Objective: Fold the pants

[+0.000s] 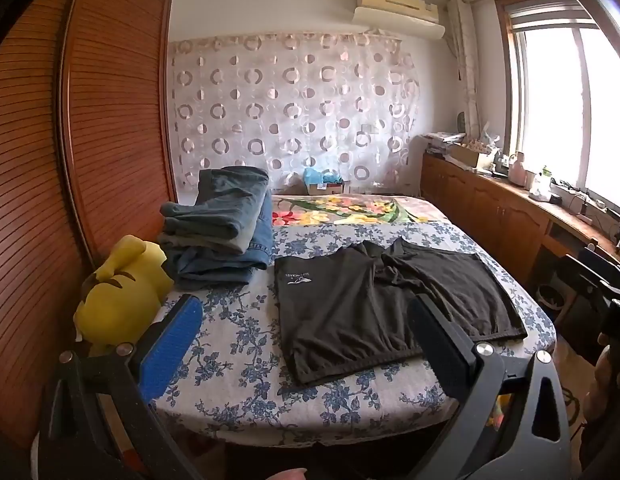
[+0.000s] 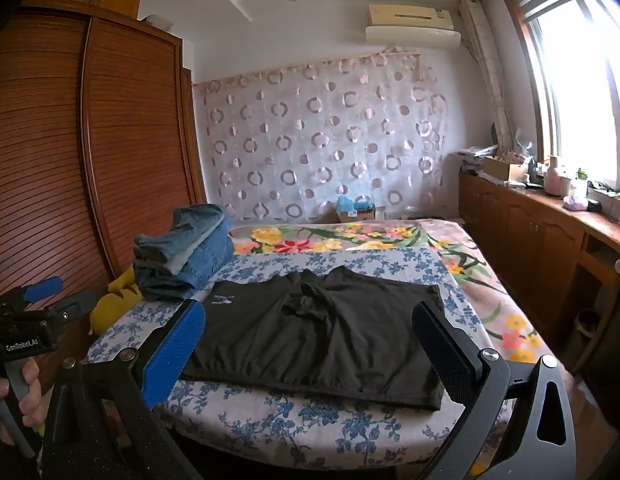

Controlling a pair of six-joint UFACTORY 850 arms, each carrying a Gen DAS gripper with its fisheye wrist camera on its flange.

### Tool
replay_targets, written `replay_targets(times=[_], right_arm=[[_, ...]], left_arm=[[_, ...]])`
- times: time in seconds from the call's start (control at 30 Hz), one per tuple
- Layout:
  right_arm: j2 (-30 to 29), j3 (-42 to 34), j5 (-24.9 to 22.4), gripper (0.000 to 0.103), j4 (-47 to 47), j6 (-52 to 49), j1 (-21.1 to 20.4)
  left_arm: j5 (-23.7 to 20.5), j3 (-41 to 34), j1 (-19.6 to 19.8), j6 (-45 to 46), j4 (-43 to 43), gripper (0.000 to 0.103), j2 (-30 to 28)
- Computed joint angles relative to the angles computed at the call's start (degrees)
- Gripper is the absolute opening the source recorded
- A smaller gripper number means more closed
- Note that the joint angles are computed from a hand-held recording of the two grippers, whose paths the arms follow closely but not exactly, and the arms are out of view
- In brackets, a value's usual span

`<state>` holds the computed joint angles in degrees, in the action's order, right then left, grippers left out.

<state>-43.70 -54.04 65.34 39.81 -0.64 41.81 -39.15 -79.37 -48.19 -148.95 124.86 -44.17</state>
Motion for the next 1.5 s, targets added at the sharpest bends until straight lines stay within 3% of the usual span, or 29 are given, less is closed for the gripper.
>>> replay_targets(times=[1.5], right_arm=[[0.1,0.0,-0.2,0.103,0.2,0.2,0.3]], left_arm=[[-0.8,0.2,-0.4,0.0,-0.7,0.103,0.3]])
